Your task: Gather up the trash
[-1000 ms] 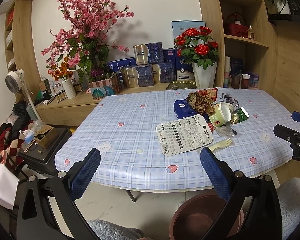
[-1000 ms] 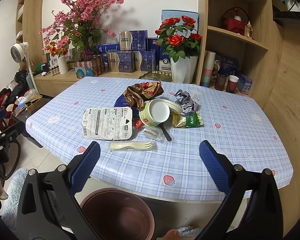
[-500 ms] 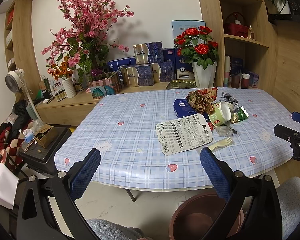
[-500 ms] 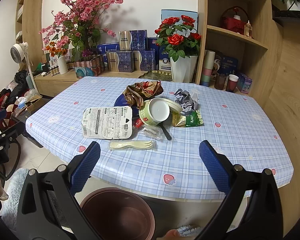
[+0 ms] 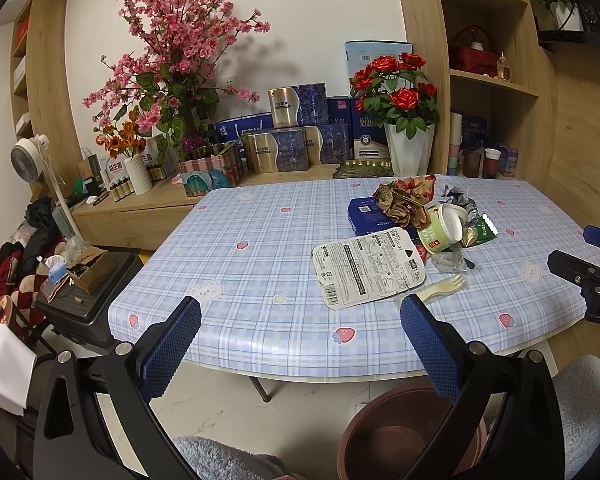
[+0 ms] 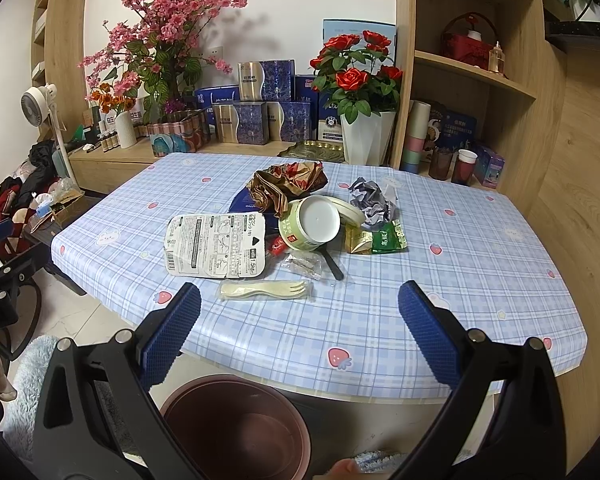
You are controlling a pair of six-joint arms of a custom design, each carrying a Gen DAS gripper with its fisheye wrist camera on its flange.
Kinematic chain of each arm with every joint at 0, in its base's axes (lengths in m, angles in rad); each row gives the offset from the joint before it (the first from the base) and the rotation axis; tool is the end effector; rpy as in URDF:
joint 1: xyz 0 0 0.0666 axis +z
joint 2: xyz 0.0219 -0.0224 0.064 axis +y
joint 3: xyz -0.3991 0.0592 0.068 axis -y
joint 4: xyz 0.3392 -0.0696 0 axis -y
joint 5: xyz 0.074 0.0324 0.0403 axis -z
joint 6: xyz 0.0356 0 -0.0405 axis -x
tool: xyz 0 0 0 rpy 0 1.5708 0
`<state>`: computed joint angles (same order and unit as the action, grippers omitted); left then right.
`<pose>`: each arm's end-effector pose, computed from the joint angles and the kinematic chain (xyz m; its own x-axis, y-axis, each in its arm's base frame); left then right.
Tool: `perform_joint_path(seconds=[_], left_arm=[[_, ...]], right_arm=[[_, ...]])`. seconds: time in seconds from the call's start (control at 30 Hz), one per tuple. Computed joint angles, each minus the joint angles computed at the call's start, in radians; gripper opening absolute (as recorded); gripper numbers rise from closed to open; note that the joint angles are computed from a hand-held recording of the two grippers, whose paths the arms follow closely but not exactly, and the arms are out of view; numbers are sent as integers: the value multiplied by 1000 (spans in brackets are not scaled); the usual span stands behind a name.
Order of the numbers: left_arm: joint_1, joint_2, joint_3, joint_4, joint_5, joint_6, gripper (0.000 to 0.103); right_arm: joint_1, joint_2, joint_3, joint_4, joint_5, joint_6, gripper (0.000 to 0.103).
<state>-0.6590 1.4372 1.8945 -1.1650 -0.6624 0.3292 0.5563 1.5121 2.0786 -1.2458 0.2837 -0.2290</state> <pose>0.3436 -0.2389 0.6185 -0.5230 0.0826 -0.8483 -0.0589 0.9894 0.1327 0.3763 0.2218 0.6469 -0.5927 -0.1119 -0.7976 -0.1925 0.9813 0.0053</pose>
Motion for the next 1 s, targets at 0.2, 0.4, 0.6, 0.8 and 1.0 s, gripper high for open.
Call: perform_joint_path(seconds=[0.2, 0.4, 0.6, 0.8, 1.0], left_arm=[[1, 0, 2, -1, 1, 0, 98], [5, -18, -30, 36, 11, 5, 98], [14, -52, -86, 135, 42, -6, 98], [29, -60, -116, 187, 89, -30, 98], [57, -61, -163, 249, 117, -49, 98]], right_arm=[[1, 0, -1, 1, 3, 0, 97], [8, -11, -19, 15, 15, -5, 97], [16, -35, -69, 97, 44, 10, 97], [-5, -67, -138, 216, 22, 8, 98], [-32, -52, -156, 234, -7, 0, 98]])
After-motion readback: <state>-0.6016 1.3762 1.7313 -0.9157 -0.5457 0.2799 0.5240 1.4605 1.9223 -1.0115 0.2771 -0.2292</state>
